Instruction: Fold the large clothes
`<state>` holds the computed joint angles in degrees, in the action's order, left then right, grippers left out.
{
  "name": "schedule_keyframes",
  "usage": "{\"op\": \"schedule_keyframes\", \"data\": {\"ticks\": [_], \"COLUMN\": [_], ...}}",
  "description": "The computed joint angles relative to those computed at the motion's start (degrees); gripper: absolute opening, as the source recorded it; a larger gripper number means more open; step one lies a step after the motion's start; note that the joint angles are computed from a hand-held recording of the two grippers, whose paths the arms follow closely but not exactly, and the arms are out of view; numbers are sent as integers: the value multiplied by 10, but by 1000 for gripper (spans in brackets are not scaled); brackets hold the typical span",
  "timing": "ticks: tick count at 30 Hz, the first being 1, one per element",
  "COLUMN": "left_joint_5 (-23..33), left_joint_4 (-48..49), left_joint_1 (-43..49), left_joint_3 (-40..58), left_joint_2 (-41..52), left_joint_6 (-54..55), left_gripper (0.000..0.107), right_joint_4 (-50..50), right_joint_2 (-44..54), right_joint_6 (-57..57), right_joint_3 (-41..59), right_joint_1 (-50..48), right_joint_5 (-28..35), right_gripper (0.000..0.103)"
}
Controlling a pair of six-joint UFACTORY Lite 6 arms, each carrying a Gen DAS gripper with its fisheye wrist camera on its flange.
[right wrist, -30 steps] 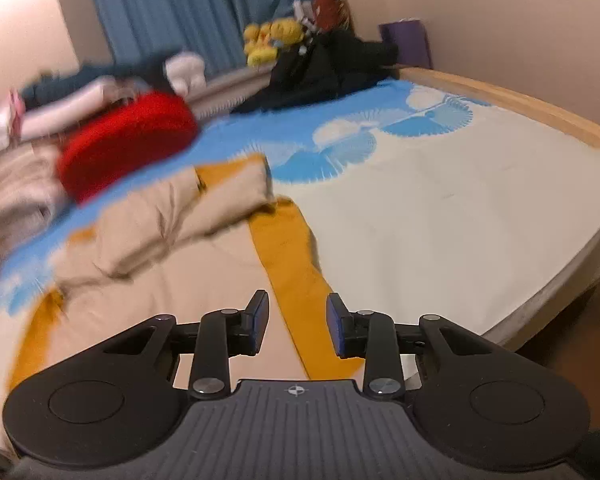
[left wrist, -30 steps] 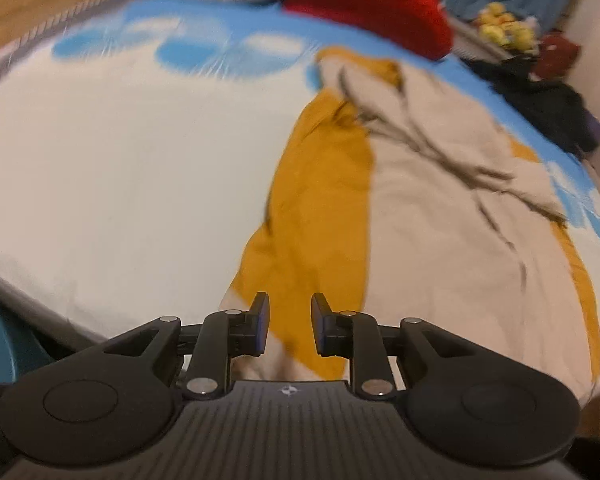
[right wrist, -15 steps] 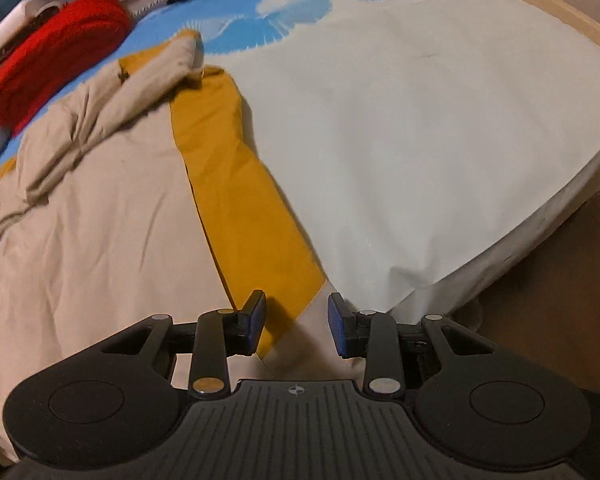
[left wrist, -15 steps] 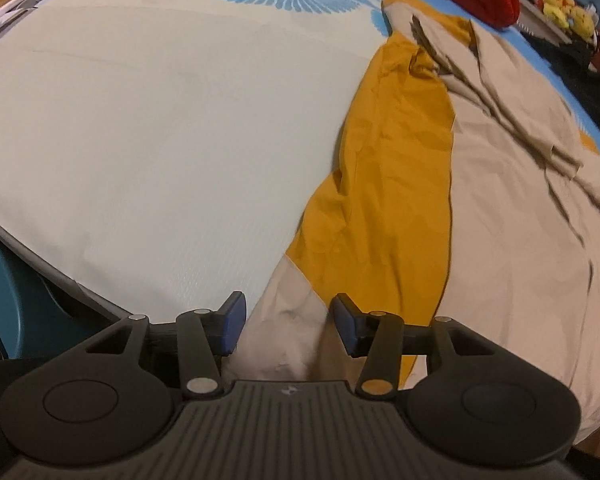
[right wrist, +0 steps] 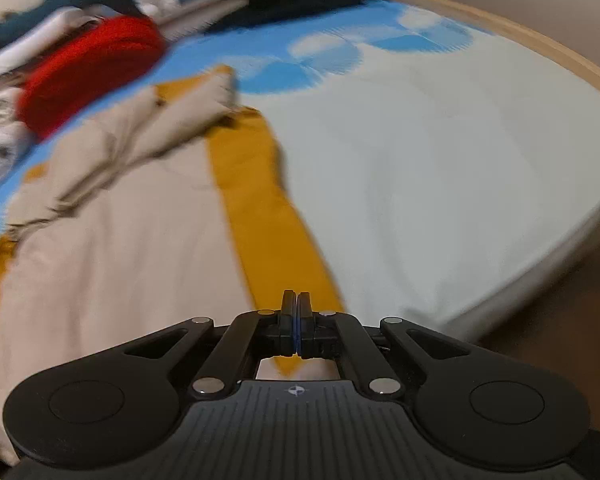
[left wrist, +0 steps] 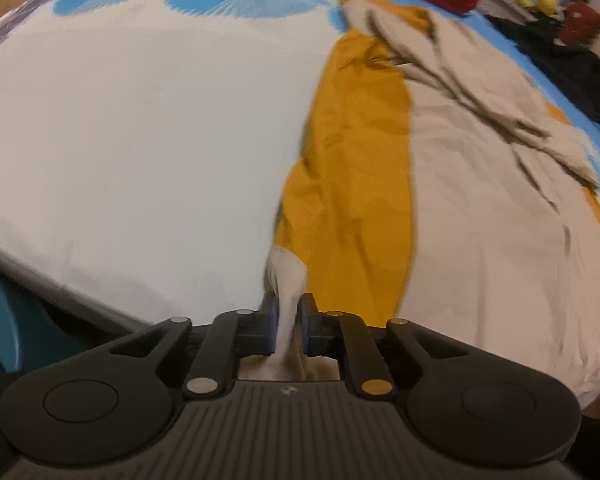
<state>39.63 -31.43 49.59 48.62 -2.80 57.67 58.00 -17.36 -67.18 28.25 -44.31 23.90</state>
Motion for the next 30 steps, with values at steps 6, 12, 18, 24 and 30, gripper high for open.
{"op": "schedule_keyframes", "data": {"ticks": [6,12,18,24,30], "left_joint_5": [2,-4,-12,-9,55], "left_joint_4": [17,22,27,22,-36], "left_joint_1": [6,-4,-15,-16,19], "left_joint_3": [11,22,24,25,26], "left_joint_2": [7,28,34,37,6], "left_joint_6": [-28,-48,-55,-39,36], "left_gripper": [24,24,26,7,3], "right_joint_4": [15,18,-21,-52,12], "right_joint_2": [89,145,115,104,8], "right_joint_6": [6,-5,-18,10,-52], "right_joint_3": [37,63,46,45,19], "right_joint_1": [-18,9,15,-8,-48], "right_joint_5": [-4,-35,18,40,104], "right_gripper": [48,59,48,9,2]}}
